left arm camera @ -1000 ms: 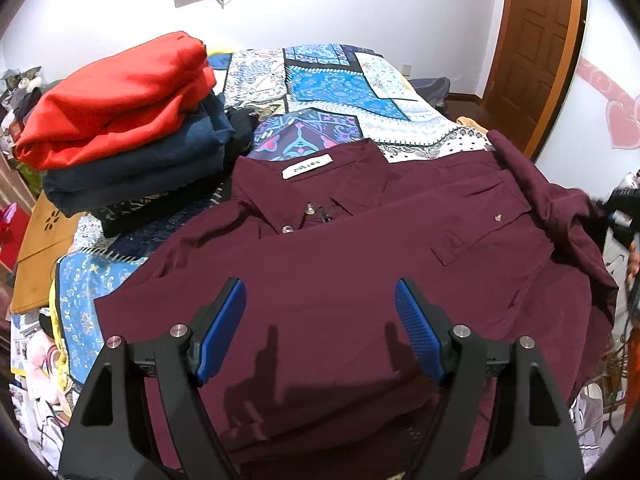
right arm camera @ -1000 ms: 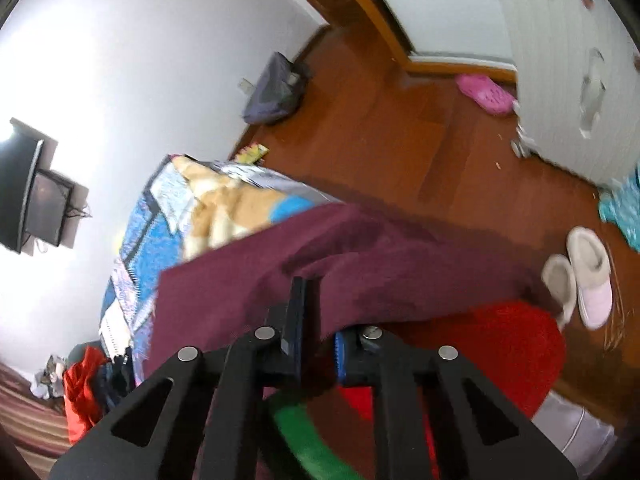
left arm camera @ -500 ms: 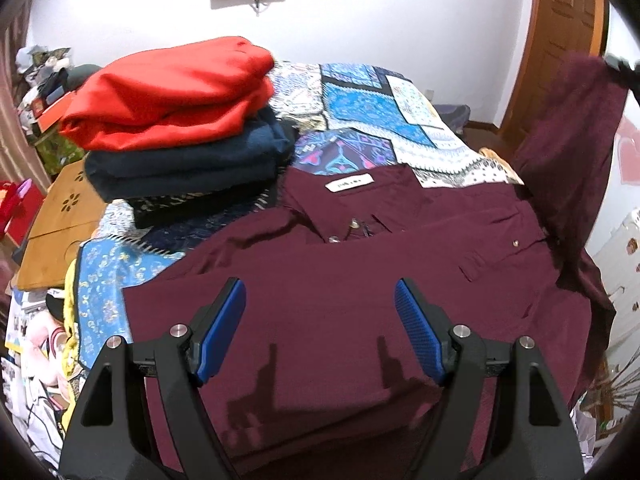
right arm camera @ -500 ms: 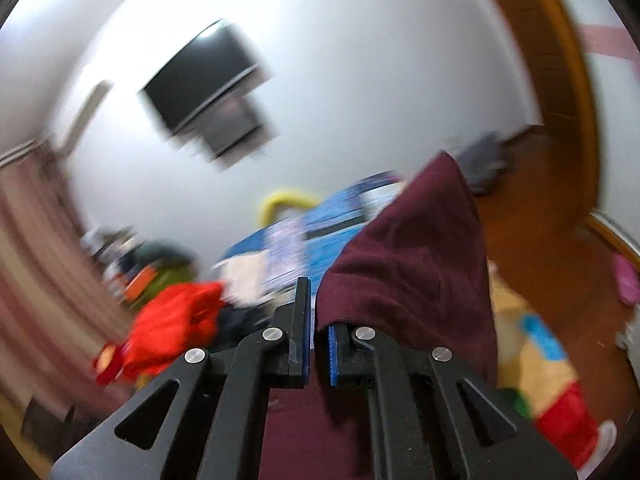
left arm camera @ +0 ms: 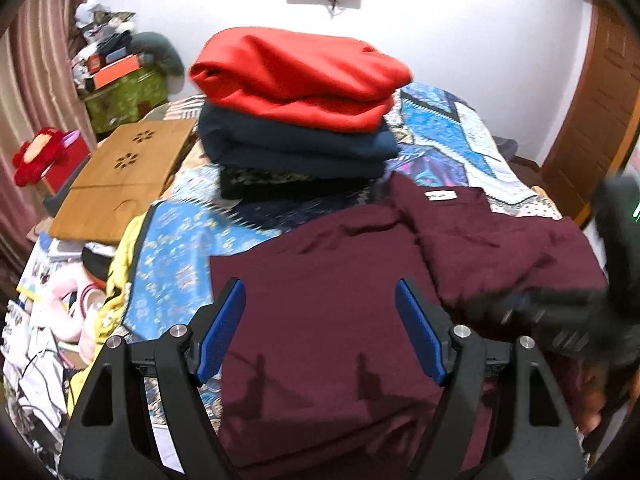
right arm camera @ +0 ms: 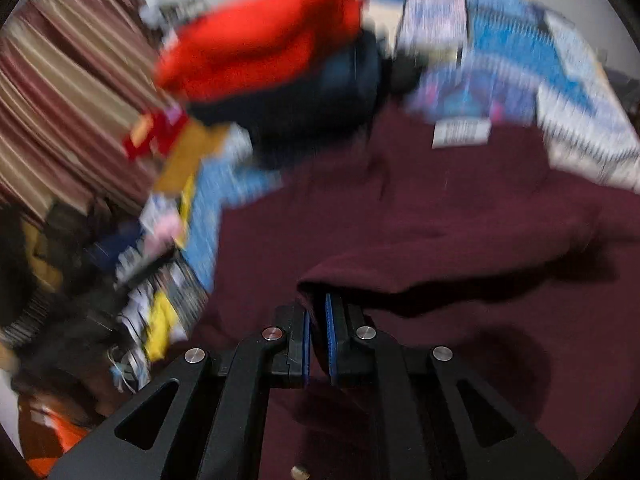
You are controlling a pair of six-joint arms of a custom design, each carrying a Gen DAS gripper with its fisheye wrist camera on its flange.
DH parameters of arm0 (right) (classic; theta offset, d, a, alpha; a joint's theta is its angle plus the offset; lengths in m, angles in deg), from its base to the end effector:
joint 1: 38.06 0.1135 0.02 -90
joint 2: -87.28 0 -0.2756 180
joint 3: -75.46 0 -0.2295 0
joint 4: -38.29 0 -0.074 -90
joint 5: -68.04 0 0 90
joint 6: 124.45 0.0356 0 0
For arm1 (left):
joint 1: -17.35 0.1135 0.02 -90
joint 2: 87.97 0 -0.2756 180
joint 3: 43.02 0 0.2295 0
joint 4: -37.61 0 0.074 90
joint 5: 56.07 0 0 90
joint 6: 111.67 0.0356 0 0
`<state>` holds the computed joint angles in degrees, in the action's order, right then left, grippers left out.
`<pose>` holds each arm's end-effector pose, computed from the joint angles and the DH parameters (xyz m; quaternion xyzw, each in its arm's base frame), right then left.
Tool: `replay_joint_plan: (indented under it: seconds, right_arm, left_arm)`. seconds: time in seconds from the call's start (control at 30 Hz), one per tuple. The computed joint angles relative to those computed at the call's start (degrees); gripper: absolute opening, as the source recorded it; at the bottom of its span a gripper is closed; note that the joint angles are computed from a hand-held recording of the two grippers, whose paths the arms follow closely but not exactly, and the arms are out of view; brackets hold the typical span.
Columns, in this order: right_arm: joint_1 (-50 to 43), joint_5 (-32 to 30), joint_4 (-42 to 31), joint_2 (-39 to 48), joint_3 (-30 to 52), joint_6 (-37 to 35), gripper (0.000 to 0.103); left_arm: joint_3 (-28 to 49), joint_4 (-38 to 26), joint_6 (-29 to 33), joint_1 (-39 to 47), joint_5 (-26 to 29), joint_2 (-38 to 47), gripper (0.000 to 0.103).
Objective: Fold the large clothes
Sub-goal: 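Fold the held shirt side with the right gripper over the shirt body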
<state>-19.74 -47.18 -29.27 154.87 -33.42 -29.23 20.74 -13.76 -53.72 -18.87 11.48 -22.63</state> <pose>0.1761 0.0743 0.2869 -0.1572 0.9391 0.2530 0.1713 0.1684 -0.1065 0.2723 -0.0280 0.9317 -0.0221 0.3615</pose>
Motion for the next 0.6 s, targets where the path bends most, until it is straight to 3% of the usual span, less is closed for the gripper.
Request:
replay_joint_plan:
  seconds: [0.13, 0.27, 0.37, 0.47, 0.6]
  right_arm:
    - [0.42, 0.74, -1.84, 1.97, -1.93, -1.31, 0.013]
    - [-4.72, -3.67, -11.16, 2.36, 3.51, -7.37, 0.043]
    - [-9.84, -5.2, -16.14, -0.19, 6.92, -12.72, 0.044]
    - [-21.21, -7.59, -23.14, -2.71, 10.54, -22.6, 0.045]
    - [-41.22, -9.16, -29.28, -3.47, 14.78, -37.35, 0.049]
  left_arm:
    - [-0.97, -0.63, 0.15, 0.44, -0.08, -0.45, 0.076]
    - [0.72, -0.64, 0.42, -1.42, -0.36, 1.37, 0.076]
    - [4.06, -0.63, 1.43, -4.84, -2.14, 4.63, 0.076]
    - [8.7, -0.55, 3.03, -9.0, -3.78, 9.3, 0.077]
    - [14.06, 0.97, 6.54, -12.82, -3.01, 15.44, 0.085]
